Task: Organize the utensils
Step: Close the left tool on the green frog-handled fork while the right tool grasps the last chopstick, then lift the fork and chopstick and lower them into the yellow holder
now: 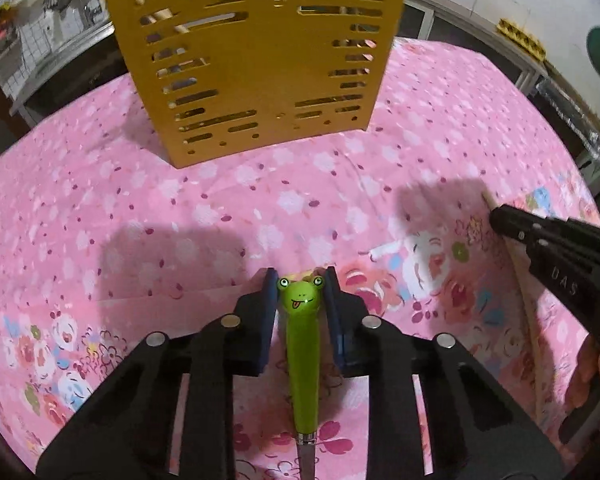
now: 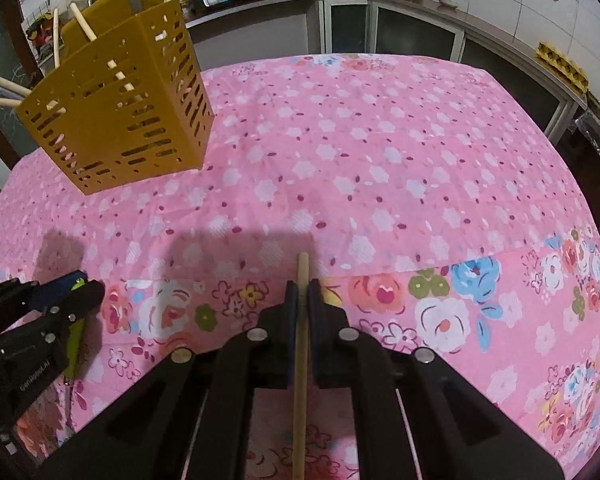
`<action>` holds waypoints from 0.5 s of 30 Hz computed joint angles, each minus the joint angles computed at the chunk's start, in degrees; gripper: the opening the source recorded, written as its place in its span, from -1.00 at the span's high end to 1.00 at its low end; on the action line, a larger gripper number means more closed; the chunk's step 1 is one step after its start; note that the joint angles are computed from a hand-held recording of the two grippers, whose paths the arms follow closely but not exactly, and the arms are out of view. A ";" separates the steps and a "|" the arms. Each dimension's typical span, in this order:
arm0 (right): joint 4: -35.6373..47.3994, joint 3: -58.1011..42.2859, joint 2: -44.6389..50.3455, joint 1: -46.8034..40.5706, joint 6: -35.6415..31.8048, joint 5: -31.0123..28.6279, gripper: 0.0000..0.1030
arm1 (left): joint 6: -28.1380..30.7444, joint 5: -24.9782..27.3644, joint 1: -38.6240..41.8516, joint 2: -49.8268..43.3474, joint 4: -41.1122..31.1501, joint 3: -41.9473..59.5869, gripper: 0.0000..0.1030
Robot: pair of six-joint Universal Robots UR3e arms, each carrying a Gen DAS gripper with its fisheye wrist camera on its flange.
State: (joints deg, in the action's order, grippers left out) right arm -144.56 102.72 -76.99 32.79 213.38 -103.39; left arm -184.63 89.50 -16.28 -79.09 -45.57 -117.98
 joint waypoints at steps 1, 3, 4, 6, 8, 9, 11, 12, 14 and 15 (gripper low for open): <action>-0.48 0.50 -0.49 -0.43 -0.19 0.63 0.89 | -0.12 -0.86 0.69 0.44 0.01 -0.33 0.57; -1.62 1.45 -1.46 -0.94 -0.36 1.50 0.89 | -0.29 -1.36 1.35 1.25 0.39 -1.14 0.57; -2.12 1.77 -1.76 -1.03 -0.52 1.53 0.89 | -0.25 -1.32 1.82 2.19 0.44 -1.73 0.57; -3.41 2.47 -2.69 -0.90 -0.75 1.51 0.89 | -0.55 -1.43 2.31 3.58 0.54 -2.19 0.57; -5.18 3.10 -3.42 -0.67 -1.08 1.92 0.89 | -0.60 -2.05 2.75 6.25 0.63 -3.07 0.57; -6.46 3.49 -3.86 -0.49 -1.34 2.17 0.89 | -0.86 -1.27 2.36 7.52 1.10 -3.24 0.57; -7.95 3.76 -4.52 0.13 -1.42 1.85 0.89 | -1.20 -0.13 1.88 9.90 1.59 -3.43 0.57; -8.95 3.74 -4.86 0.81 -1.54 1.01 0.89 | -0.83 -0.44 2.45 11.34 1.32 -3.56 0.57; -10.24 3.57 -5.24 1.58 -1.93 0.11 0.89 | -0.58 -0.90 3.23 14.50 1.04 -3.52 0.57; -11.32 3.56 -5.55 2.03 -2.09 -0.18 0.89 | -0.45 -0.67 3.32 15.54 0.87 -3.46 0.57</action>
